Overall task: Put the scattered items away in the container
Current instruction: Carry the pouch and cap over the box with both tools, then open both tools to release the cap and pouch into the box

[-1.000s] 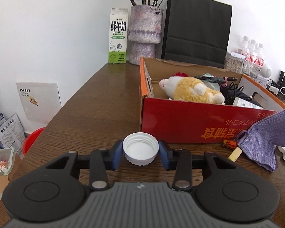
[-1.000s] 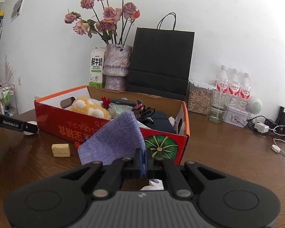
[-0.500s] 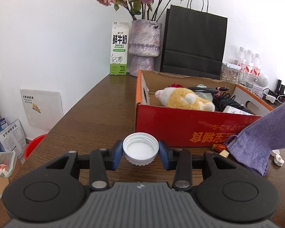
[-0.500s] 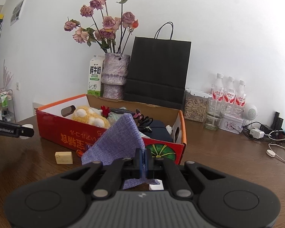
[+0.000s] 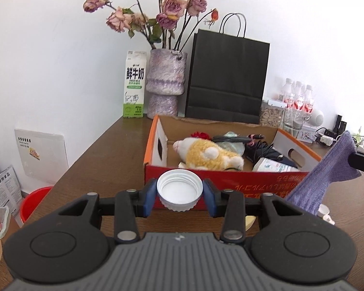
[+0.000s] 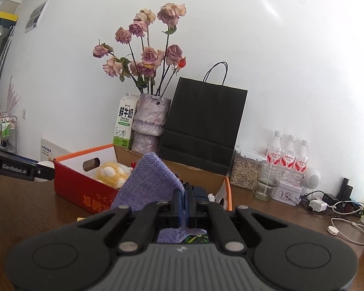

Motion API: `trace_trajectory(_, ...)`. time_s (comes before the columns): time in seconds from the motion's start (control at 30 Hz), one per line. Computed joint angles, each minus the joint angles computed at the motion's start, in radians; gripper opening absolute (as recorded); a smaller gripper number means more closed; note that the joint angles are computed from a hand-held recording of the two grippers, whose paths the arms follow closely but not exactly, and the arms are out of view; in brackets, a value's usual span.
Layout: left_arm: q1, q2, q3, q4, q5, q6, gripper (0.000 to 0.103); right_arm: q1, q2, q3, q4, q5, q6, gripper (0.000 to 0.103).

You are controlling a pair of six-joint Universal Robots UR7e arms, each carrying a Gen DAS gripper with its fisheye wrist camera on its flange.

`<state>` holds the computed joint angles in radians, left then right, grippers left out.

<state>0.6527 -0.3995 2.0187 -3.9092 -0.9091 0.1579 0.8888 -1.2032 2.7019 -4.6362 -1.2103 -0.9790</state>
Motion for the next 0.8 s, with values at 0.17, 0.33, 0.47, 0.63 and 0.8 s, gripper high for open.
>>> trace_trajectory(0.17, -0.018, 0.003, -0.023, -0.018, -0.018, 0.022, 0.041, 0.04, -0.014, -0.017, -0.011, -0.006, 0.012, 0.001)
trace_trajectory(0.33, -0.035, 0.02, -0.081, -0.016, -0.025, 0.049, 0.041, 0.119, -0.039, -0.08, 0.016, -0.041, 0.021, 0.001)
trace_trajectory(0.47, -0.038, 0.041, -0.15, 0.005, -0.027, 0.074, 0.041, 0.193, -0.064, -0.161, 0.098, -0.114, 0.042, 0.001)
trace_trajectory(0.63, -0.022, 0.095, -0.283, 0.074, -0.01, 0.09, 0.041, 0.252, -0.058, -0.285, 0.259, -0.23, 0.075, 0.001)
trace_trajectory(0.8, 0.007, 0.164, -0.405, 0.126, 0.021, 0.089, 0.041, 0.261, 0.009, -0.398, 0.36, -0.305, 0.111, 0.001)
